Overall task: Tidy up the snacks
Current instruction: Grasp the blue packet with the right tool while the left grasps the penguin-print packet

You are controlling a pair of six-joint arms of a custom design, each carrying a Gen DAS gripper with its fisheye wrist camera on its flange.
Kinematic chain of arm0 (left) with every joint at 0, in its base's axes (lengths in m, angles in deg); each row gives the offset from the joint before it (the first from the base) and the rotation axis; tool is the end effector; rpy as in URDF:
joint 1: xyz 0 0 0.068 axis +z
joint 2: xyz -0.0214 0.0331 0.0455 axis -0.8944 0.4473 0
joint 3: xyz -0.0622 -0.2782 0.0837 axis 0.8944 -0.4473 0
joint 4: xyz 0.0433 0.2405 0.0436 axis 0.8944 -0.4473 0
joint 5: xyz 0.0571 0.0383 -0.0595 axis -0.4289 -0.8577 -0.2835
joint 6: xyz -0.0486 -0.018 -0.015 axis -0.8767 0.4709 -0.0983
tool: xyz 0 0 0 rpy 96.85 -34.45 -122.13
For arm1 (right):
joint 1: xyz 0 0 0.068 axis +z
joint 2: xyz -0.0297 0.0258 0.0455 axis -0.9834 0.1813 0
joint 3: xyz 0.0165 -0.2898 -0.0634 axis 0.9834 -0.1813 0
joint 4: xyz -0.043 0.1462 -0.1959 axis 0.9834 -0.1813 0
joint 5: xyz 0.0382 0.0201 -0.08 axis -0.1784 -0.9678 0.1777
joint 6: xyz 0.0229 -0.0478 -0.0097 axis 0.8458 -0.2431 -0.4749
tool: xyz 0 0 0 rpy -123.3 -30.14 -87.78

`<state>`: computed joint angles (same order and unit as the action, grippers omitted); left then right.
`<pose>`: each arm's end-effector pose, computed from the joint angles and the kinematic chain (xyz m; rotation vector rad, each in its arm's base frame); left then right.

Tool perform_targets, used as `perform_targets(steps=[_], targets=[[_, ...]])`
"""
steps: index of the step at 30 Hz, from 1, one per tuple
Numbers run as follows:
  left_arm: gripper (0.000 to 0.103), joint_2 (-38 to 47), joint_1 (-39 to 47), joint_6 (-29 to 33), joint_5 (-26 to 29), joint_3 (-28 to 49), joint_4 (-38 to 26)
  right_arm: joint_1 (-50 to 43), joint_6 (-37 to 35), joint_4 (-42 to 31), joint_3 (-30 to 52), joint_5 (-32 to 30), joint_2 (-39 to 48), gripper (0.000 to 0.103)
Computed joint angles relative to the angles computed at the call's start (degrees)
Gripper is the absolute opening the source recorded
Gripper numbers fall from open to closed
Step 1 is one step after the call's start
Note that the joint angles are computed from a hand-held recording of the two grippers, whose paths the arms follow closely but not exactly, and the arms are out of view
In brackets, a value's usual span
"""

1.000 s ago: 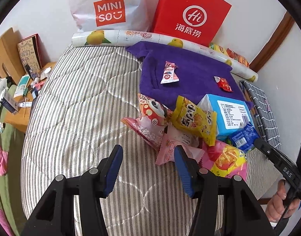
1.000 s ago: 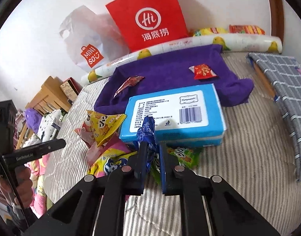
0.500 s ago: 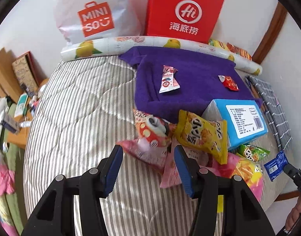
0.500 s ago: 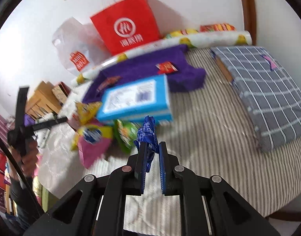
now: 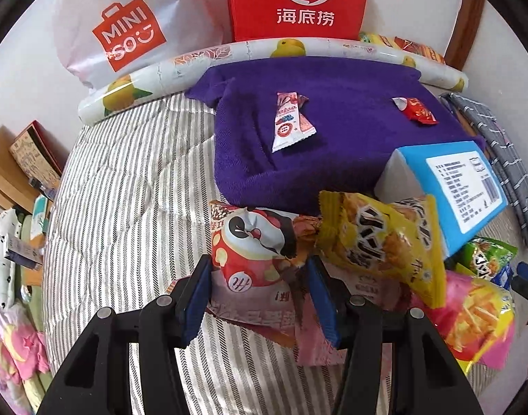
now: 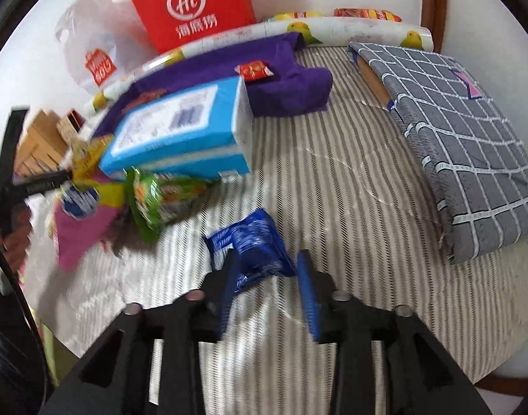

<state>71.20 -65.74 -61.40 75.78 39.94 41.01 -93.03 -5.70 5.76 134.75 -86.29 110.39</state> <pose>0.2814 -0.0061 0.2199 -0.2290 2.6593 0.1255 0.2949 -0.0551 0.1777 -0.4549 2.6012 0.3817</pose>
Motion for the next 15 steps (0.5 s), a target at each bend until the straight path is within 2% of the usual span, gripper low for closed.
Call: perform_targets(steps=[3,5,6,8,13,15], targets=[[0.051,-0.4,0.7,0.0,0.7,-0.4,0.5,0.2,-1.8,1.5,-1.7,0.0,-0.8,0.051],[0.048,-0.9,1.6,0.2,1.8,-0.9,0.9,0.7,-2.4,1.7,-2.5,-1.6,-1.1,0.066],[0.046,-1.4,2.0,0.3,2.6,-1.2,1.0,1.3,-2.6,2.1,-3.0,-2.0,-1.4,0.069],[0.045,-2.8,3.2,0.6,4.3,-2.1,1.1,3.2,-2.9,4.6,-4.5,-1.0,-1.7,0.070],[0.044,-6.6,6.2,0.7,7.7,-3.8,-0.2,7.8,0.0,12.6,-6.9,7.0,0.2,0.071],[0.043,-8.4,7.5,0.7,9.0,-4.4,-0.9,7.5,-0.7,15.5,-8.7,6.7,-0.1,0.068]])
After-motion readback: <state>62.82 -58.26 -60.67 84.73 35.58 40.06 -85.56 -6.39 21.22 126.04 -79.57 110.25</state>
